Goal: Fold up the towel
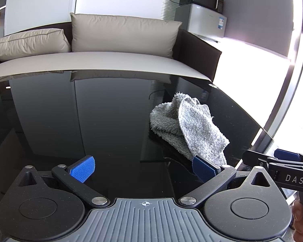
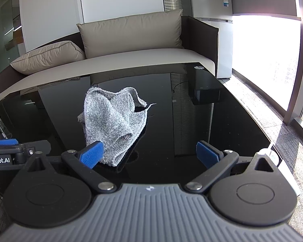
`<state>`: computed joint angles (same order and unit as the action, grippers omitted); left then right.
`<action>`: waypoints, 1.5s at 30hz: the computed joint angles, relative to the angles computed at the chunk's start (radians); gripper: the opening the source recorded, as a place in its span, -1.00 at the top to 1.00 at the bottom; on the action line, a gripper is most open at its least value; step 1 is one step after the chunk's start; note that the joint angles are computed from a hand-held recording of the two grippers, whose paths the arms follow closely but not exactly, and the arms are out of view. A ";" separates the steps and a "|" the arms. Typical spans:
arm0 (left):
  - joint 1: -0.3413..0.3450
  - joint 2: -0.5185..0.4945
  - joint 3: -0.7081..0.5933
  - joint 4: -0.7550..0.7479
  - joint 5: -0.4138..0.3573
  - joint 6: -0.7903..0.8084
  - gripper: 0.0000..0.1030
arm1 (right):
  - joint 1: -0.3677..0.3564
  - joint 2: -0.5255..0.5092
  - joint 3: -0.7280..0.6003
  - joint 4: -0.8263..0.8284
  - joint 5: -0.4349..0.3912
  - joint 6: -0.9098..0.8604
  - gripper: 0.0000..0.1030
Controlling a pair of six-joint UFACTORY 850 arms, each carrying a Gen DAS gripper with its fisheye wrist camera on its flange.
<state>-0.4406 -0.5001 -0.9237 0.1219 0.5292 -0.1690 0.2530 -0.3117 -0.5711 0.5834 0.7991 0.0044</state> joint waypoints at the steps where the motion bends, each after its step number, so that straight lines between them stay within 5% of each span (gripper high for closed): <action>1: 0.000 0.000 0.000 0.000 0.000 0.000 -0.98 | 0.001 0.004 0.002 0.001 -0.001 -0.002 -0.95; 29: 0.002 0.000 0.000 0.011 -0.003 -0.011 -0.98 | 0.002 0.001 -0.003 0.014 -0.006 -0.012 -0.95; 45: 0.012 -0.051 -0.082 0.206 -0.023 -0.151 -0.98 | -0.038 -0.025 -0.044 0.088 -0.002 0.001 -0.95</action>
<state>-0.4284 -0.5514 -1.0059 0.3283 0.5065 -0.3201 0.2150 -0.3368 -0.6152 0.6717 0.7976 0.0057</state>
